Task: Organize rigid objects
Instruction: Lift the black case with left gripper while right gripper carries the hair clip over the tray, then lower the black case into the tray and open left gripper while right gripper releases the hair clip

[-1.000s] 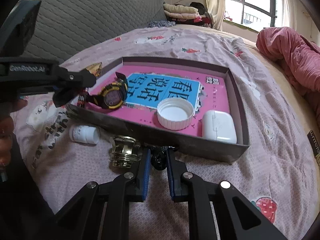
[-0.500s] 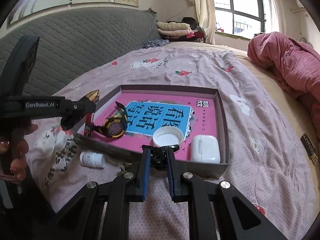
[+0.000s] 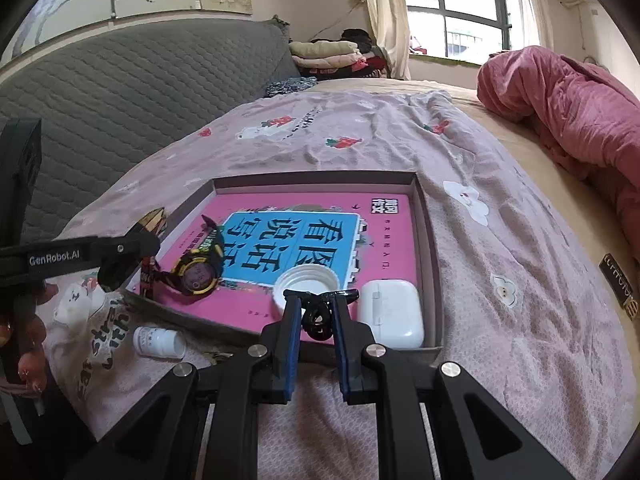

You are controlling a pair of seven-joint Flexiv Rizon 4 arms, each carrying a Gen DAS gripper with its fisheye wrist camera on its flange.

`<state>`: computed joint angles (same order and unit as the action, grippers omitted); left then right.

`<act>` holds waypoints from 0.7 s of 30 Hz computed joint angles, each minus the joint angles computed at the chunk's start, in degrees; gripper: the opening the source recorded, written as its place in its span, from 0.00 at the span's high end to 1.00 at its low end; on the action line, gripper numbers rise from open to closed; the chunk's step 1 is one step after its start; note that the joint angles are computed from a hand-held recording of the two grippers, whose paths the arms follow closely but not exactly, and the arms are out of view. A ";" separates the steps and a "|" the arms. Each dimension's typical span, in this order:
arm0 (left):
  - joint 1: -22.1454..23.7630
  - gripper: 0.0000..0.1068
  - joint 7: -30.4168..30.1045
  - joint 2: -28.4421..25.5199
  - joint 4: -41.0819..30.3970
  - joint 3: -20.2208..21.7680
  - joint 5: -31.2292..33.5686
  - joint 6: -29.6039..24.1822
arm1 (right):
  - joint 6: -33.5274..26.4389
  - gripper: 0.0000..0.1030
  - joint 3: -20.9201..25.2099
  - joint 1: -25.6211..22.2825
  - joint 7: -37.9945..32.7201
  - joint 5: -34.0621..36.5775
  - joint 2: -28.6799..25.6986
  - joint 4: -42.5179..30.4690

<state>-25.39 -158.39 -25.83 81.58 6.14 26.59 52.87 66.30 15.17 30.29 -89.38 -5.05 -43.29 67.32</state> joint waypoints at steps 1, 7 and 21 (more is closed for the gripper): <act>0.16 0.78 0.18 -0.08 0.03 -0.09 -0.15 0.07 | -0.05 0.85 -0.13 0.05 0.14 -0.01 -0.16 -0.24; 0.41 0.78 1.18 -0.63 -0.33 -0.09 -0.30 -0.78 | -0.65 0.85 0.14 0.13 -0.55 0.00 -1.05 -1.42; 1.23 0.78 2.95 -1.96 -0.33 -0.07 -2.70 -0.47 | -4.36 0.84 -0.53 1.34 -1.34 0.00 -3.11 -4.36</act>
